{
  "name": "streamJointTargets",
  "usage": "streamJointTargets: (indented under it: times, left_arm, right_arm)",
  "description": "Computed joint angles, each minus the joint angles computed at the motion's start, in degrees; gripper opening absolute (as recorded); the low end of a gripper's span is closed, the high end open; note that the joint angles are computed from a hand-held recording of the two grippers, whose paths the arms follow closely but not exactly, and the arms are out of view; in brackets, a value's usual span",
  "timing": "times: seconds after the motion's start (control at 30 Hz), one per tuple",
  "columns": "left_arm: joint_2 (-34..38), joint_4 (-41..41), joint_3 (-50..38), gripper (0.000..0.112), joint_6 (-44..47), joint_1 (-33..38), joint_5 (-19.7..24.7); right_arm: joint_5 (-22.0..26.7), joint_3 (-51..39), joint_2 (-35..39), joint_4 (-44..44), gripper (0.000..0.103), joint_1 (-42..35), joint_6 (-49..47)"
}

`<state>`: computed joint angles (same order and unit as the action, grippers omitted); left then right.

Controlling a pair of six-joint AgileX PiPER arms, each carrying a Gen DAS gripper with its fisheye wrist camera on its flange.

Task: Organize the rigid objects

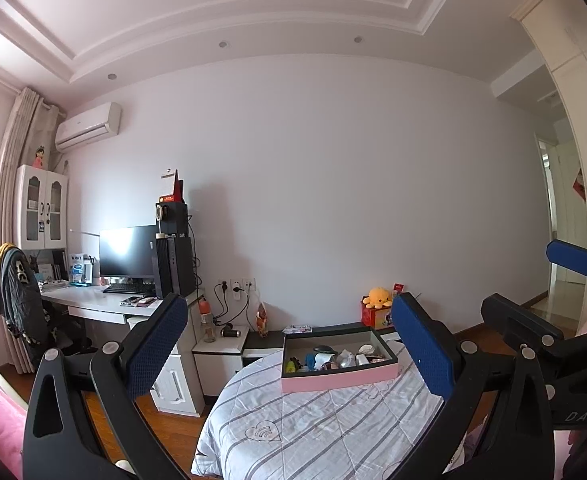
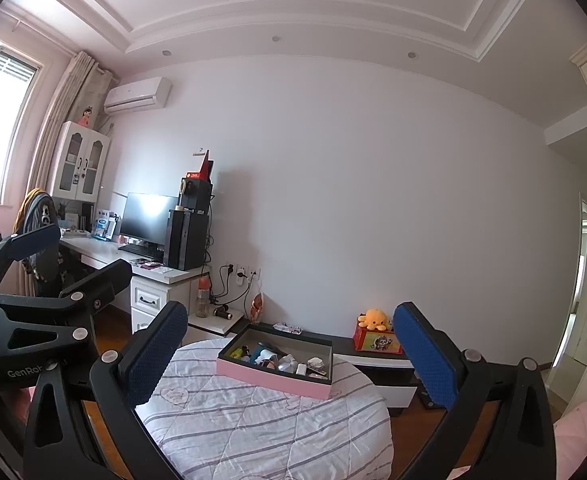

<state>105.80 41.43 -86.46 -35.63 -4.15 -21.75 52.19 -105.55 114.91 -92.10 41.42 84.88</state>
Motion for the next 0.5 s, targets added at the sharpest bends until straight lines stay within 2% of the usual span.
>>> streamJointTargets:
  times: [0.2, 0.37, 0.5]
  left_arm:
    - [0.42, -0.58, -0.42, 0.103, 0.73, -0.22, 0.53]
    - [1.09, -5.66, 0.36, 0.103, 6.27, -0.24, -1.75]
    - [1.45, -5.51, 0.06, 0.103, 6.28, -0.24, -1.51]
  right_arm:
    - [-0.67, -0.03, 0.11, 0.84, 0.103, -0.55, -0.36]
    - [-0.77, -0.22, 0.24, 1.45, 0.103, -0.56, -0.88]
    - [-0.54, -0.32, 0.57, 1.53, 0.103, -0.67, -0.94]
